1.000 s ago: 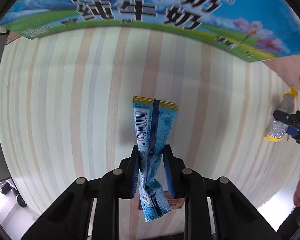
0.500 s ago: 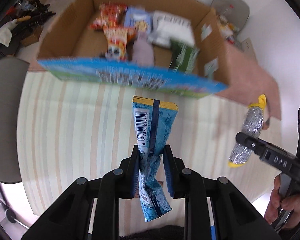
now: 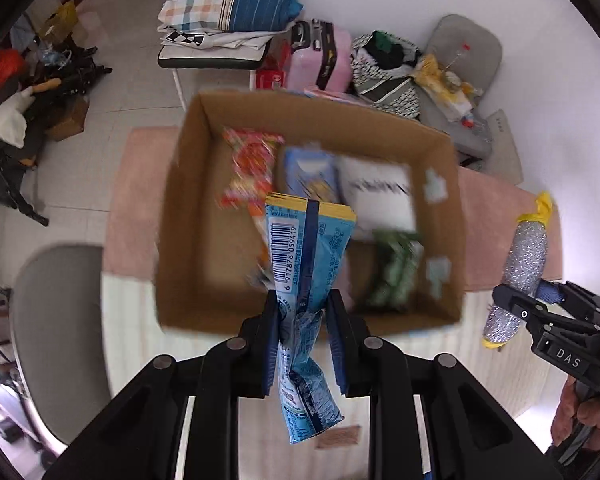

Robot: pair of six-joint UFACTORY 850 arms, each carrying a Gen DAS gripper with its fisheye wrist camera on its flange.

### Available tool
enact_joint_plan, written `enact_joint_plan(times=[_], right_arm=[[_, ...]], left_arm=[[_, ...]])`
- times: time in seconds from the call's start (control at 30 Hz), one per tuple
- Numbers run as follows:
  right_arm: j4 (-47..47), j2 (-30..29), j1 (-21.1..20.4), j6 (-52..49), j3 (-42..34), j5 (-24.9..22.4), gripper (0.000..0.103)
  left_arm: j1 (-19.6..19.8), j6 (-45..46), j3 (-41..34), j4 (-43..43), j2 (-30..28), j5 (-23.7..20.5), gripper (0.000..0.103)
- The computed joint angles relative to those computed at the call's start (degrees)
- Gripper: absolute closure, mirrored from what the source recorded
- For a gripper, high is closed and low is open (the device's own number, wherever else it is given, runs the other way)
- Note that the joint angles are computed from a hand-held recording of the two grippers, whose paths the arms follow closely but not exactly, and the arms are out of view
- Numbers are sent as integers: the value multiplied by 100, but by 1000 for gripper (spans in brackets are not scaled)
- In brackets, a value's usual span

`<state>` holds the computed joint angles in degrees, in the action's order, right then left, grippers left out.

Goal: Organize soft objects
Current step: 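Lower the blue stick snack into the box with the left tool while the right tool lowers the sponge in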

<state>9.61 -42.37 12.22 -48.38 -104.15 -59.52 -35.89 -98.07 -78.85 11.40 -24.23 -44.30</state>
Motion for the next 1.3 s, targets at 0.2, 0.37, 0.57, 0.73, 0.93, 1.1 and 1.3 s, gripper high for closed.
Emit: enact_joint_plan(times=[0.2,0.37,0.57,0.73,0.93,1.1,1.3], right_arm=[[-1021,-896,562,981,-925,212,50],[-1804,-1570,868,1611,-1516,320,50],[-2168,-2269,1040,1990,-2314,14,48],[-2138,-2269,1124,1953,-2320,-151,18],[-1992,-1994,1112,2017,-1947,53,13],[-1678,-1677,1052,2041,-1550,187,7],[-1285,-1311,945,2083,-940,285,6]], left_arm=[[752,1477,340,-776,-18,60,83],[1124,2525,441,-1501,-327,272,83],[1343,3167,431,-2029,-650,267,80],[1421,3250,461,-2256,-673,207,75],[1312,2893,478,-1939,-535,256,43],[1155,2375,505,-1504,-390,212,35],[923,1964,457,-1197,-354,163,35]])
